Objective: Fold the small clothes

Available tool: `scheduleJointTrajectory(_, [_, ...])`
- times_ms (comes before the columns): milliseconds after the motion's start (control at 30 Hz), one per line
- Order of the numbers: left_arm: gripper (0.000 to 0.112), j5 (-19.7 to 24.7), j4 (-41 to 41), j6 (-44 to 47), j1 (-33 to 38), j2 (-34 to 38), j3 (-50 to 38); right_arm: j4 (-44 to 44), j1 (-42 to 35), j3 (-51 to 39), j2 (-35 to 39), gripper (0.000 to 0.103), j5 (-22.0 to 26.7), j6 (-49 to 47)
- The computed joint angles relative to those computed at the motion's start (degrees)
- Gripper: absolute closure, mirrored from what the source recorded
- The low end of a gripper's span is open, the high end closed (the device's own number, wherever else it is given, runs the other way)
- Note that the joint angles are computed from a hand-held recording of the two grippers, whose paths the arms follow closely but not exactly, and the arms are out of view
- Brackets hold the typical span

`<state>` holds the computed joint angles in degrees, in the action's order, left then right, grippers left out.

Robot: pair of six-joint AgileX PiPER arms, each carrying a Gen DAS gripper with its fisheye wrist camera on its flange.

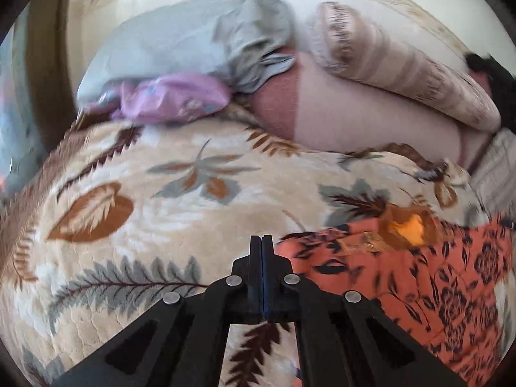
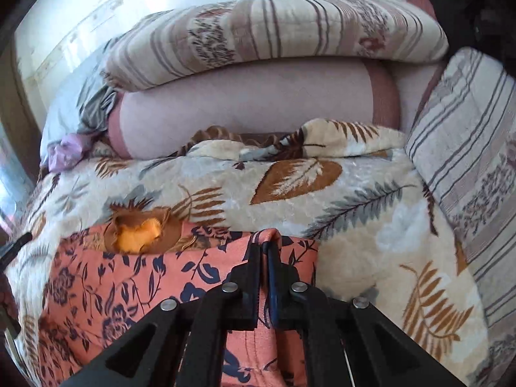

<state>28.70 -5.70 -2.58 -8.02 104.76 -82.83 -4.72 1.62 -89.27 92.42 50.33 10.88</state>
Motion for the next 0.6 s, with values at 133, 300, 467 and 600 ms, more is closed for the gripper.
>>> scheduleJointTrajectory(133, [0.091,1.47,-5.83,3.67,2.06,0.51,2.07,6.94,-4.34,3.14,7.90,0.093,1.06,-2.43])
scheduleJointTrajectory(300, [0.034,-3.97,-1.10,3.49,-1.72,-4.42,9.27,11.22,-6.47,11.72,0.06,0.087,-4.90,-2.17])
scheduleJointTrajectory(467, [0.043,3.00,9.30,-6.31,-6.66,2.70,4.14,17.61,-6.02,13.33,-1.20,0.079,-1.80,-7.62])
scheduleJointTrajectory(600, [0.044,4.95,13.16,-14.31,-7.16,1.77,4.29,25.80,-10.58,16.94,-2.06,0.078,-2.08,-10.56])
